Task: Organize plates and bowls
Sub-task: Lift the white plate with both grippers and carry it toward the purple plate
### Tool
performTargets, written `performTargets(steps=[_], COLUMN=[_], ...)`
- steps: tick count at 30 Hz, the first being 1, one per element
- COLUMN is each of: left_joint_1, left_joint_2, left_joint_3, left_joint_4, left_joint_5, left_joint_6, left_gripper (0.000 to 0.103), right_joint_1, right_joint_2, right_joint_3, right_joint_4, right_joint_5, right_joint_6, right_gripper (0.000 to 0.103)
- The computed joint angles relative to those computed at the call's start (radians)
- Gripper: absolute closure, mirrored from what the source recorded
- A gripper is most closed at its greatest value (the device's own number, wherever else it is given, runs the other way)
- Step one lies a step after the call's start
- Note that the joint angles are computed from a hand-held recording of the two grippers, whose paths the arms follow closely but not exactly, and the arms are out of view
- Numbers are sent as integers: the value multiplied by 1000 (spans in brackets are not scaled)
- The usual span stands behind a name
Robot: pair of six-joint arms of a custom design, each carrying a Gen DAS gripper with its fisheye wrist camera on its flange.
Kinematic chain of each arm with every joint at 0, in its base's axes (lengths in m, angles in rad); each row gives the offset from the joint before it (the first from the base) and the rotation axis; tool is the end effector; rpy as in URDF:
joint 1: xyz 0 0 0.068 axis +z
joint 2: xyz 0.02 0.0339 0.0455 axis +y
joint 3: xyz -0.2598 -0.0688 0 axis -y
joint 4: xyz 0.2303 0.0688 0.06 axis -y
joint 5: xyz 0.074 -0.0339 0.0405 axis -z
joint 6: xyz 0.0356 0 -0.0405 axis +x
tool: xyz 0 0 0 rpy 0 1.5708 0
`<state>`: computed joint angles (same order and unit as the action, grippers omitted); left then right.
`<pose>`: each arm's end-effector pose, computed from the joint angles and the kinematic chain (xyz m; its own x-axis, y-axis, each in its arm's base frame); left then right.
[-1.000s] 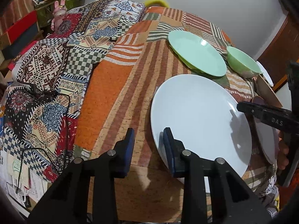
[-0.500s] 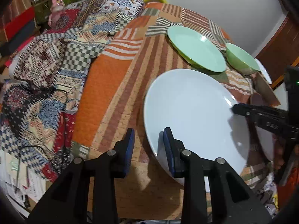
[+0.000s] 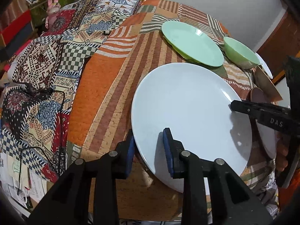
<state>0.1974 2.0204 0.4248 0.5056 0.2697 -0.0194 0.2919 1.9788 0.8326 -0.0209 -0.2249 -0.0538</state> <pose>0.2345 0.0372 0.0197 -0.8679 -0.1927 -0.4578 -0.0851 0.9657 -0.2452 0.2997 0.0983 0.0669 -0.8598 -0.3131 -0.4033 -0.4113 0.8928 0.1837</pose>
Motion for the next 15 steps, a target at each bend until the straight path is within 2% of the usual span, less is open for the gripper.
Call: performTargets(steps=[10,15], left_joint_1=[-20,-59], left_joint_2=[-83,-187], left_joint_3=[-51,-92], left_joint_4=[-6,-23], left_joint_5=[-4,-17], left_joint_6=[-42,-60], left_gripper=[74,74], right_joint_1=[-19,-37], right_joint_2=[-105,-171], right_joint_3=[-81,-127], right_joint_4=[42,52], right_joint_5=[-7,-4], right_joint_6=[-1,2], right_gripper=[85,85])
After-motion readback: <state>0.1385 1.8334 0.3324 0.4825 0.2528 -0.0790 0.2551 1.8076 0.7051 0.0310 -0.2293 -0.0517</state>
